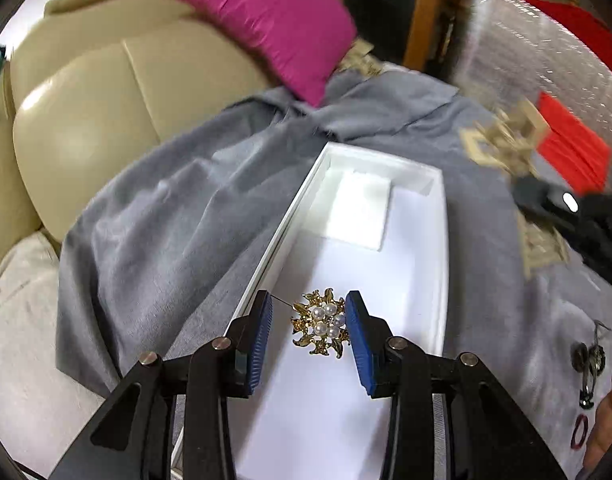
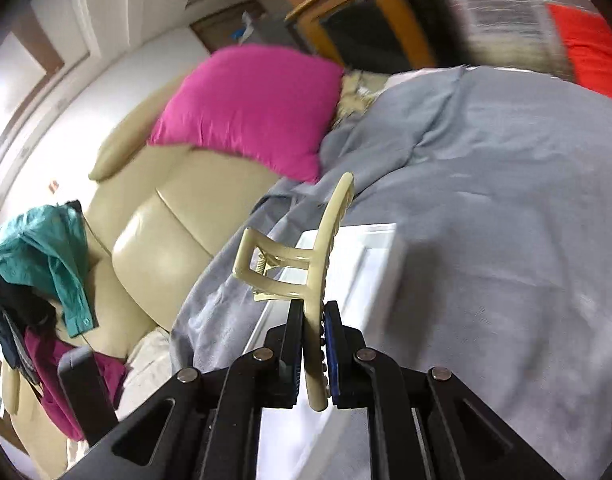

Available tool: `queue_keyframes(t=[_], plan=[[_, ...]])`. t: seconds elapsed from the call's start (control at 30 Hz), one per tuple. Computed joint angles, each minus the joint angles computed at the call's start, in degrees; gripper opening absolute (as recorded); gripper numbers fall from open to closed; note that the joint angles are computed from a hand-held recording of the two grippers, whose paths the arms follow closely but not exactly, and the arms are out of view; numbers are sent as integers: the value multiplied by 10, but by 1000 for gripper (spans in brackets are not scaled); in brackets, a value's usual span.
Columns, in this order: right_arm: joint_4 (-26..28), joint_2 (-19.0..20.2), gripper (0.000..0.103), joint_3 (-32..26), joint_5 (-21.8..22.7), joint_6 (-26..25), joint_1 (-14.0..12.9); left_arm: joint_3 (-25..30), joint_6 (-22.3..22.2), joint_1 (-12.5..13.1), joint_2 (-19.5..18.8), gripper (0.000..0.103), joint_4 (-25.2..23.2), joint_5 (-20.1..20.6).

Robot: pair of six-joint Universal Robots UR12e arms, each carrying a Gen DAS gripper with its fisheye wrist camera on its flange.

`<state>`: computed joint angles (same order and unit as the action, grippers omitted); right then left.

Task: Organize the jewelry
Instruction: 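Carry brooch and claw clip into the white box and release both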

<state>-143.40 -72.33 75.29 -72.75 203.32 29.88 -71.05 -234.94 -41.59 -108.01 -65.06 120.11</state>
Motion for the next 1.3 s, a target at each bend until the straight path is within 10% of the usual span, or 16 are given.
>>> queue_keyframes(t=[0.43,1.3], plan=[[180,100,12,-133,9,-58,8,15,-37,13,-16,39,-44,-51],[254,78,13,-120,-69,-40,17,36,16,12,-27,40,-105,-58]])
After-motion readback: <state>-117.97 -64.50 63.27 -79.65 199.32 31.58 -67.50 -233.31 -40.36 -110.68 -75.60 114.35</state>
